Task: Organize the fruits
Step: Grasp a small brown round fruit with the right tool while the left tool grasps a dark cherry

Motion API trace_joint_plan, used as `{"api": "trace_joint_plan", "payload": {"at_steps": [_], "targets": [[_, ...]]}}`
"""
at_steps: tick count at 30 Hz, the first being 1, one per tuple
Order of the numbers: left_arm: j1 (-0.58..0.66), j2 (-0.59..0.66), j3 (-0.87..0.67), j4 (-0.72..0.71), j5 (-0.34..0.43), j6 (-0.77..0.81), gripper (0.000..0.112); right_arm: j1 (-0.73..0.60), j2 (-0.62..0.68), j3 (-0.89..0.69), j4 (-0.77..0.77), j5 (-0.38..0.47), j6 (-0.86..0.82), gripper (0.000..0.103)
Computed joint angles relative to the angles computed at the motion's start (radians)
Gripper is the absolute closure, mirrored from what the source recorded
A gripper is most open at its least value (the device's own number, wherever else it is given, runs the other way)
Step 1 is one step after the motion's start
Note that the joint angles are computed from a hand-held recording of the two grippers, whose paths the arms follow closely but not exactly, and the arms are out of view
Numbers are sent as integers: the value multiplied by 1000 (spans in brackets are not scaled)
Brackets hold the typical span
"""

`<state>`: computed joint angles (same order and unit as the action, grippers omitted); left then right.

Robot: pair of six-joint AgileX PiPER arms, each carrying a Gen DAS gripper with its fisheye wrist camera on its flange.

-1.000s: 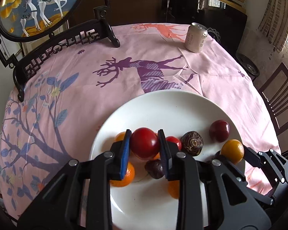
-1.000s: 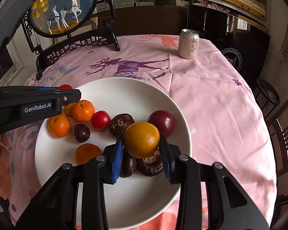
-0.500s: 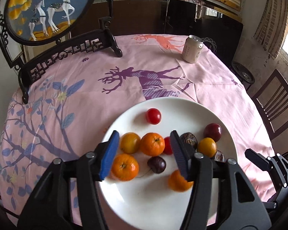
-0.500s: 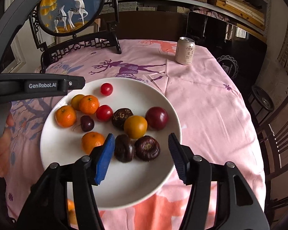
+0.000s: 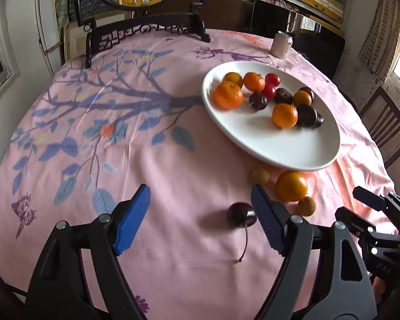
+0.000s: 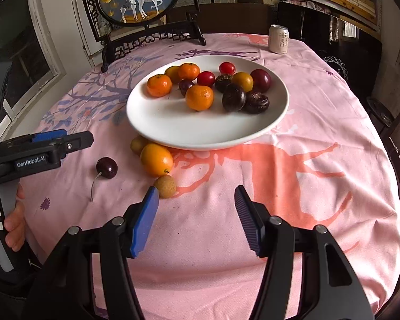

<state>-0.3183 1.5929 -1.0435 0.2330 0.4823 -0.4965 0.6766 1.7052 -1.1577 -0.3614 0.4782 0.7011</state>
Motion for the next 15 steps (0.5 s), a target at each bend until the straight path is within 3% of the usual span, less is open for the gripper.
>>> {"api": "trace_joint_plan", "payload": {"at_steps": [15], "targets": [[9, -36, 87, -70, -28, 65, 33, 59, 181, -156, -32, 39, -10, 44]]}}
